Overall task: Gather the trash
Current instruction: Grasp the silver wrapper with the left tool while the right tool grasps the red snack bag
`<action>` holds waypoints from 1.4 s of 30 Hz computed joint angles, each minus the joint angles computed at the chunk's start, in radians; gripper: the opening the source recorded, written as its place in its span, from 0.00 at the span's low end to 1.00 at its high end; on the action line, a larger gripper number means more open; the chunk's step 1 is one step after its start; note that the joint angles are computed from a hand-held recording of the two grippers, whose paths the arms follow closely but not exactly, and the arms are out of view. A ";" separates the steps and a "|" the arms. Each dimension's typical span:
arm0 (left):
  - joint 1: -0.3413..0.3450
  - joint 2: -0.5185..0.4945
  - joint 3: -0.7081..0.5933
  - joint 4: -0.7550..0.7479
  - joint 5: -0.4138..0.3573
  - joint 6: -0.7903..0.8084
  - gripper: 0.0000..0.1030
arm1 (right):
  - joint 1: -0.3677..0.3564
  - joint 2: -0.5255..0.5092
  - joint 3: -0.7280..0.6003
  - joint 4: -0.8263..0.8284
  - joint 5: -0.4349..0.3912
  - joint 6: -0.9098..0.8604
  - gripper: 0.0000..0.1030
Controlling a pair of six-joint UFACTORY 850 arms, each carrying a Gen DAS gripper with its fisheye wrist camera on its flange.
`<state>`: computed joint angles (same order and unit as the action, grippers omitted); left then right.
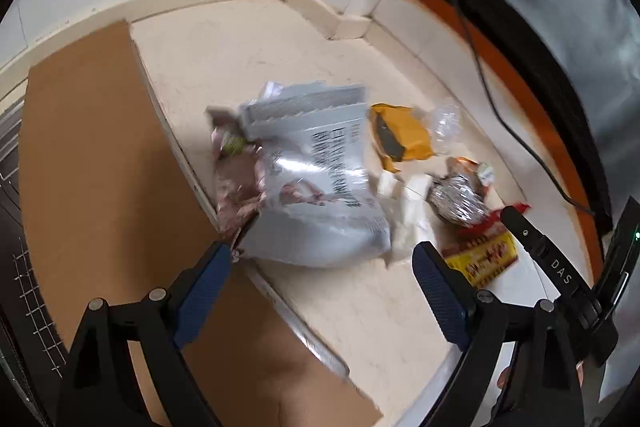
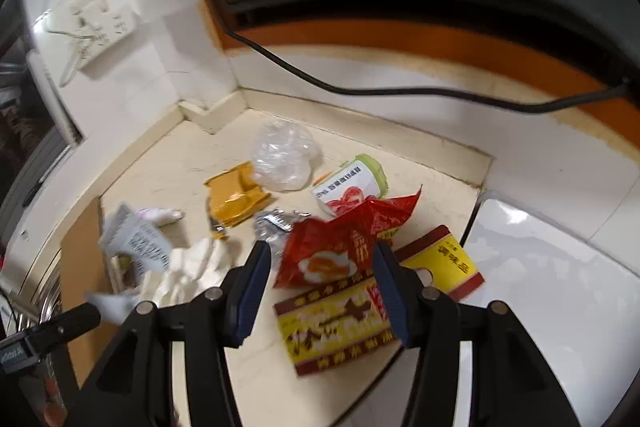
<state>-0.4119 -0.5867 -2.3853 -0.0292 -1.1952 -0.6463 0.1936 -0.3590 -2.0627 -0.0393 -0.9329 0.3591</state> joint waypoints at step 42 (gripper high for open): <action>-0.060 0.006 -0.086 0.193 0.060 -0.098 0.29 | -0.047 0.186 0.182 0.176 0.205 -0.111 0.08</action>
